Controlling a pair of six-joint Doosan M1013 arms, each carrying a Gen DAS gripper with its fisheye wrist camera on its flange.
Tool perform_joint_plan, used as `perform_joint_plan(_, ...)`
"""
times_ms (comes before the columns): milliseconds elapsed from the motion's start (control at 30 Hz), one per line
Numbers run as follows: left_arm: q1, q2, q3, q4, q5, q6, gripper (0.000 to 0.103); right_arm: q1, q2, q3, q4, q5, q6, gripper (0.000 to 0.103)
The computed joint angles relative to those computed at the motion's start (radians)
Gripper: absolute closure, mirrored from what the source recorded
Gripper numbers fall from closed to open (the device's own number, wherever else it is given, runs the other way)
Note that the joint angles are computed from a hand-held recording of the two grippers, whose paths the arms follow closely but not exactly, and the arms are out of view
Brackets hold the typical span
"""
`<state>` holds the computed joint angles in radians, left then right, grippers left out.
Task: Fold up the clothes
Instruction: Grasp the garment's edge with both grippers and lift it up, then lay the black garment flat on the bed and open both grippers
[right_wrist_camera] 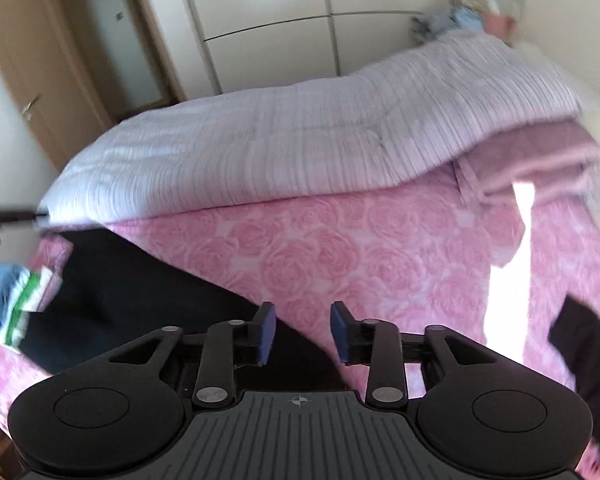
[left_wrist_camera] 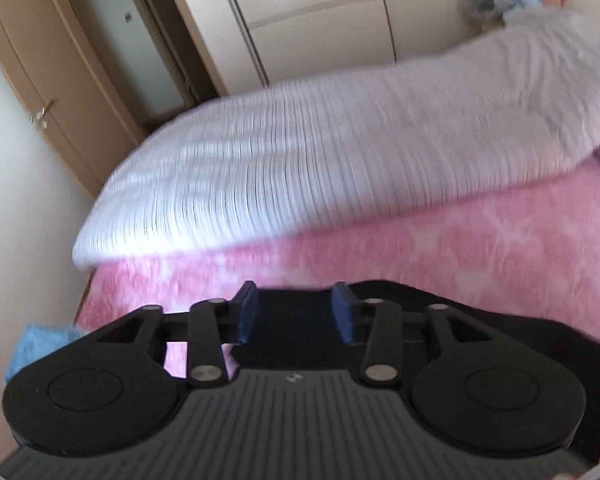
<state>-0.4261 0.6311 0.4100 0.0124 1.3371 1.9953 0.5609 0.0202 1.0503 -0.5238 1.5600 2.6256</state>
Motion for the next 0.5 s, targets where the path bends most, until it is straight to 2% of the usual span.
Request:
perform_joint_plan(133, 0.009, -0.095, 0.198, 0.030, -0.013, -0.096, 0.065, 0.007, -0.043, 0.062, 0.020, 0.044, 0.021, 0.067)
perform_joint_plan(233, 0.016, -0.178, 0.343, 0.052, -0.021, -0.193, 0.066, 0.040, -0.085, 0.137, 0.050, 0.017, 0.085, 0.067)
perform_joint_plan(333, 0.019, -0.270, 0.486, 0.080, -0.030, -0.296, 0.066, 0.012, -0.101, 0.170, 0.114, -0.044, 0.031, 0.067)
perform_joint_plan(500, 0.000, -0.435, 0.674, 0.159, -0.023, -0.508, 0.066, -0.074, -0.127, 0.211, 0.241, -0.146, -0.201, 0.067)
